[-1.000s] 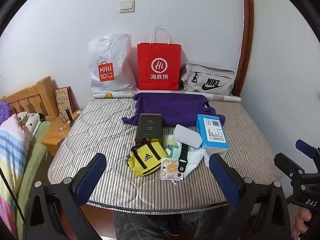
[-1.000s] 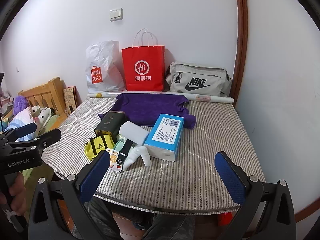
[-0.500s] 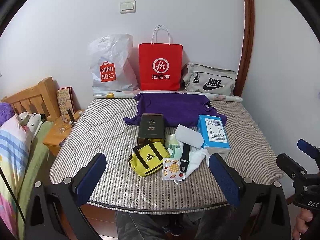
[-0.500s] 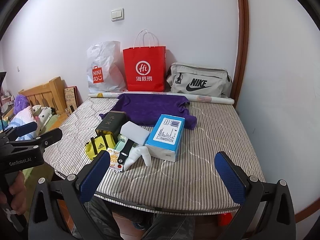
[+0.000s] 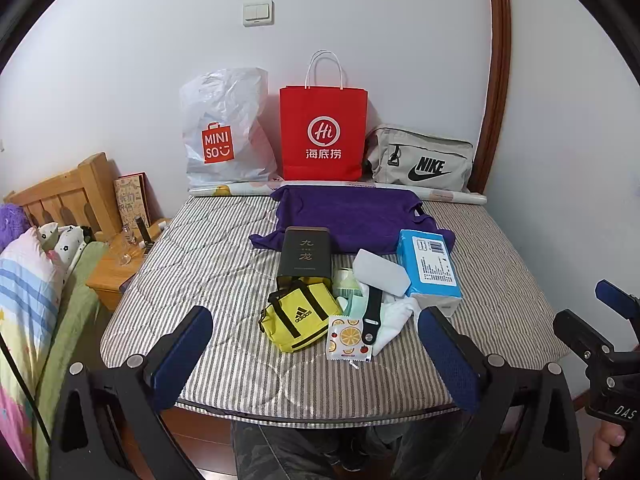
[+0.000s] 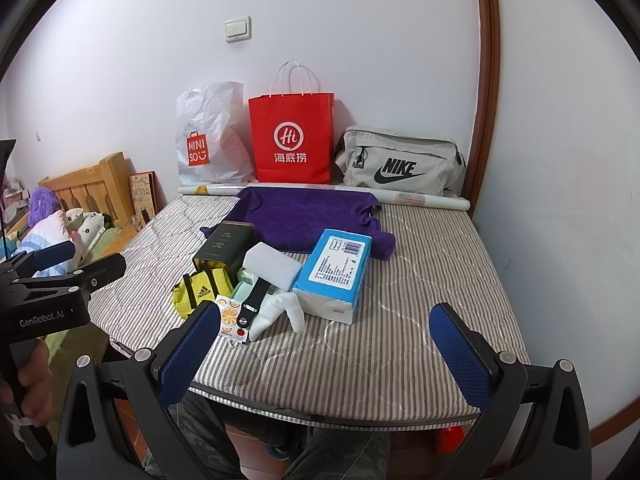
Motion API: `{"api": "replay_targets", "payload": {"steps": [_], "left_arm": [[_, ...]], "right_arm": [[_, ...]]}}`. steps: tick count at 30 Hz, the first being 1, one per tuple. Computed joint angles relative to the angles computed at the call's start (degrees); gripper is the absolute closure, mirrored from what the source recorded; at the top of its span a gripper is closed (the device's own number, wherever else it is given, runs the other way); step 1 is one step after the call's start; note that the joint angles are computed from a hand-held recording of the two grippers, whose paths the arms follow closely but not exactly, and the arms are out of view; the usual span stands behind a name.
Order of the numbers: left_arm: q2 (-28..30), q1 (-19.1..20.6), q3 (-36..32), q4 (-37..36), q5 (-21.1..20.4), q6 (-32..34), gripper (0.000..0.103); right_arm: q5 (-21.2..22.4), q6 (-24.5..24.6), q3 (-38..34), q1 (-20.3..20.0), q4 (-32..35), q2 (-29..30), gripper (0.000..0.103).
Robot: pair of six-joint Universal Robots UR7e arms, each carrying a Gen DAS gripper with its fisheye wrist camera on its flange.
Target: Organize soft objects
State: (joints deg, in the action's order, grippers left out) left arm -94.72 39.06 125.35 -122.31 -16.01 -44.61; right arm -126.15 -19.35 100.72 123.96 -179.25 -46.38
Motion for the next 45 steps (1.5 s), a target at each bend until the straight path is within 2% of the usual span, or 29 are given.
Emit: {"api": "replay_targets", "payload": {"steps": [38,41,45], "left_arm": [[-0.5,-0.6,-0.6,2.0,0.5,-0.1,0.000],[0.0,0.2,-0.8,-0.5,0.2,2.0,0.000],[1.7,1.8,-0.7,-7.5,-0.1,8.0,0.000]], "right_arm": [[0.9,-1.1,0.0,0.0,-1.0,0.0,0.000],[1.5,-0.9,0.1,-0.2,-0.8,0.0,0.000],[2.3,-1.0,-0.2,-1.0,-1.1,0.4,0.000]]}}
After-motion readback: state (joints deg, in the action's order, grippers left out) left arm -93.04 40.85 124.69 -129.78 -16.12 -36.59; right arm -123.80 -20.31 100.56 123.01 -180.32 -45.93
